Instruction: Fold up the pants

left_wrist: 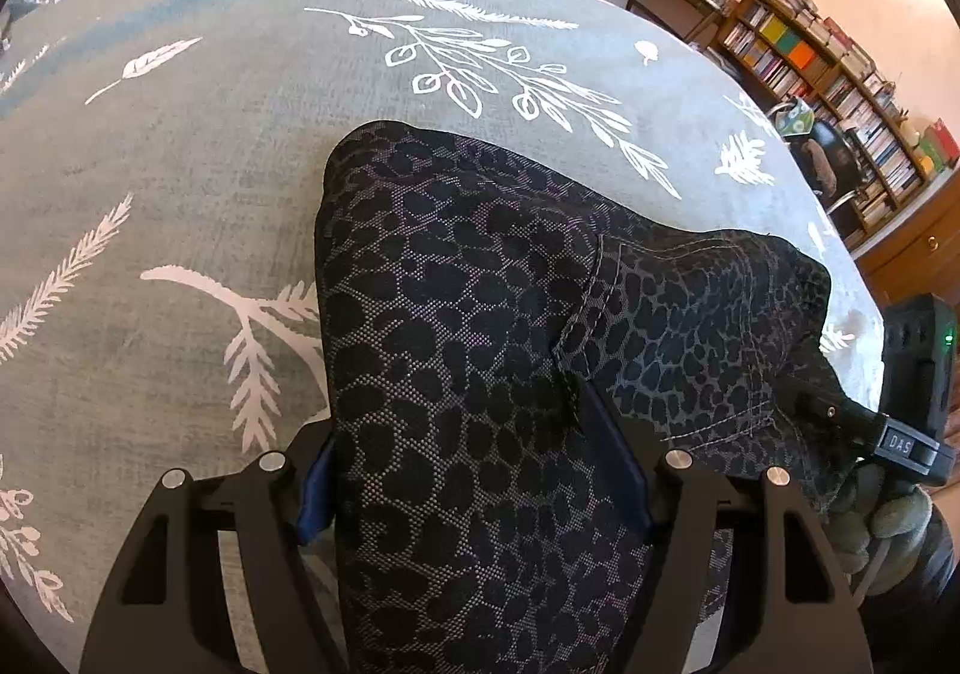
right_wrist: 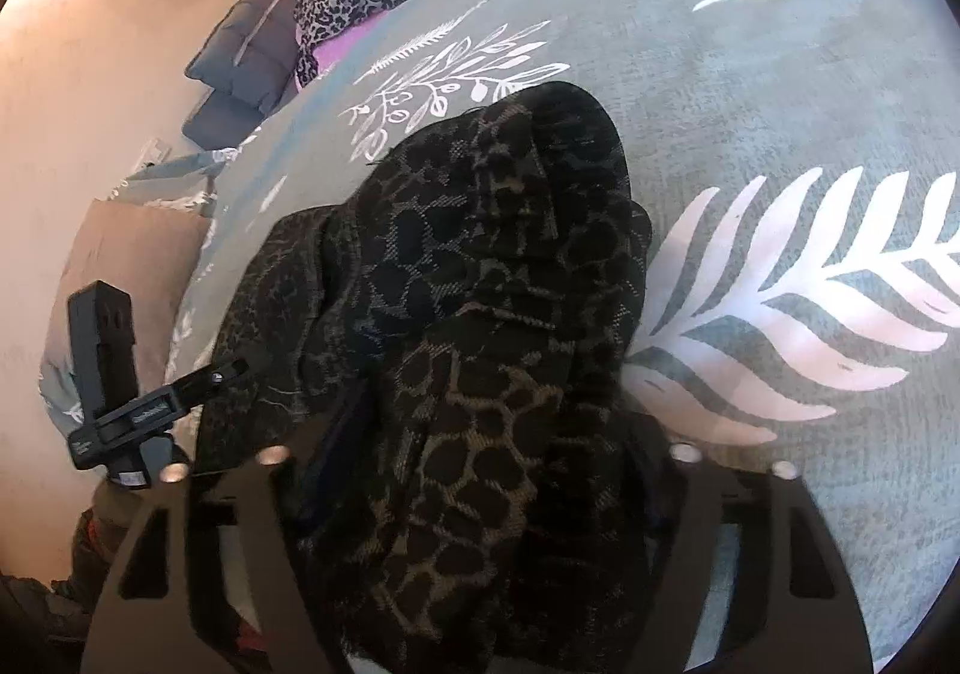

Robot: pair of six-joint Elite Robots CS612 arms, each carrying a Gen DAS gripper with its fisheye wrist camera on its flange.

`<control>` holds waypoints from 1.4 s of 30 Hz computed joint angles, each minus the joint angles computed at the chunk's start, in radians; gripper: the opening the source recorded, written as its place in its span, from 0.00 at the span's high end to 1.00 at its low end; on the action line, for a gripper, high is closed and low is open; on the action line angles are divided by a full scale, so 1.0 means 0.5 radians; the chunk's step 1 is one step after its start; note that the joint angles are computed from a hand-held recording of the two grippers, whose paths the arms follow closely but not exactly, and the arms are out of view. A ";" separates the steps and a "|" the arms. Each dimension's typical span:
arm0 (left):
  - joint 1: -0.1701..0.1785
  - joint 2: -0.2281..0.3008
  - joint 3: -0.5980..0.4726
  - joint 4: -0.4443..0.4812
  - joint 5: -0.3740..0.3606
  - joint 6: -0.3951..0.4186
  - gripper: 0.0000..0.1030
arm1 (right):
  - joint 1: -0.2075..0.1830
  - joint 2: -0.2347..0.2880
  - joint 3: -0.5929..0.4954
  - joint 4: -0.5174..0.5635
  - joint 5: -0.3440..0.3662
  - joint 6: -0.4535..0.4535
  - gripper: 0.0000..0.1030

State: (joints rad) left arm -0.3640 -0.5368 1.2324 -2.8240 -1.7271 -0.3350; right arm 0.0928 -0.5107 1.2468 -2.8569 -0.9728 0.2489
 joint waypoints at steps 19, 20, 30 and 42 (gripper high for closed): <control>-0.008 0.002 -0.001 -0.027 0.042 0.031 0.41 | -0.008 -0.001 0.022 -0.064 0.060 0.065 0.41; -0.005 0.007 -0.010 -0.015 0.026 0.023 0.41 | -0.007 0.003 0.022 -0.078 0.064 0.073 0.39; 0.015 -0.006 0.004 -0.066 -0.045 -0.119 0.61 | -0.018 -0.013 0.088 -0.273 0.129 0.114 0.55; 0.000 0.010 -0.134 -0.145 -0.076 -0.113 0.73 | -0.027 -0.001 -0.028 -0.513 0.156 0.165 0.62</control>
